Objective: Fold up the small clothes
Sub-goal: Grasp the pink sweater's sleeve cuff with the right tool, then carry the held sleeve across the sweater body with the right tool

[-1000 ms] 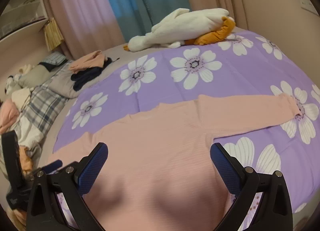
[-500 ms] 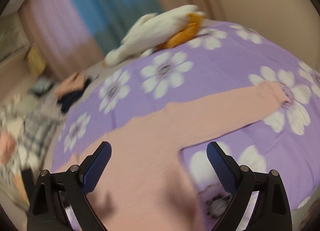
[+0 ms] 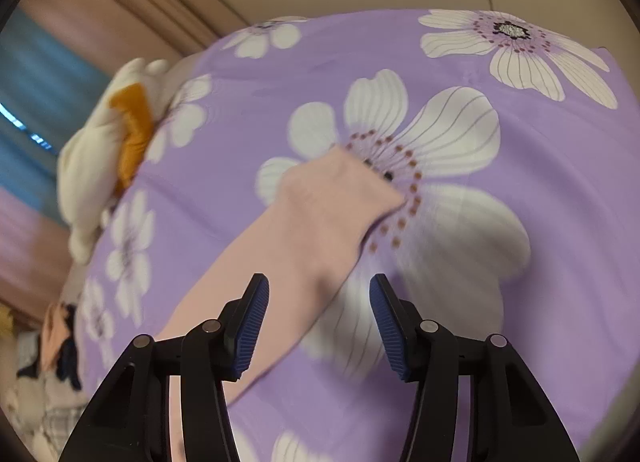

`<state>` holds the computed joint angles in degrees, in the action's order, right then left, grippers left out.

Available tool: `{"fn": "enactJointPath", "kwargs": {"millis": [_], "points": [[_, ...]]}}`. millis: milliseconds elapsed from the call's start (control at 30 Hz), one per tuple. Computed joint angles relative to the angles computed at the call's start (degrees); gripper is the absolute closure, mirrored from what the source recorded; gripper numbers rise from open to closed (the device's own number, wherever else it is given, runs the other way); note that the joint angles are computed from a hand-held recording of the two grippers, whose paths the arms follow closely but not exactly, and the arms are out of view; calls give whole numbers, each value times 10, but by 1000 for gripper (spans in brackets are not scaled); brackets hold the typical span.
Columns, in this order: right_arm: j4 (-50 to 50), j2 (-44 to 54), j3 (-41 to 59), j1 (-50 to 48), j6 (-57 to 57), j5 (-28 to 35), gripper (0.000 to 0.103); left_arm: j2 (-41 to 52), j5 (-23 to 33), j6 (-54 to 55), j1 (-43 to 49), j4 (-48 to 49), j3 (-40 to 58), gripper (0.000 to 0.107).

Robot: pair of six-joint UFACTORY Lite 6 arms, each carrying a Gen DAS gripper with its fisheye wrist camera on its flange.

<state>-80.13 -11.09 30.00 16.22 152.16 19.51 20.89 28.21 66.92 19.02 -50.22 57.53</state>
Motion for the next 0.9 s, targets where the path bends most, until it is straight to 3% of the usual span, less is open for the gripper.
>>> {"fn": "enactJointPath", "kwargs": {"millis": [100,167,300,333,533,633,900], "points": [[-73,66,27,-42,70,-36,49,8,-5,20,1,-18,2,39],[-114,94,34,-65,105,-47,58,8,-5,30,4,-27,0,39],[-124,99,34,-79,101,-31,94,12,6,28,9,-28,6,39],[-135,87,26,-80,118,-30,96,13,13,27,13,-27,9,39],[54,-12,25,7,-60,119,97,23,56,-5,25,-18,40,39],[102,-9,69,32,-137,169,97,13,68,-9,36,-20,41,39],[118,59,249,141,-263,285,97,-32,96,31,79,-48,36,38]]}}
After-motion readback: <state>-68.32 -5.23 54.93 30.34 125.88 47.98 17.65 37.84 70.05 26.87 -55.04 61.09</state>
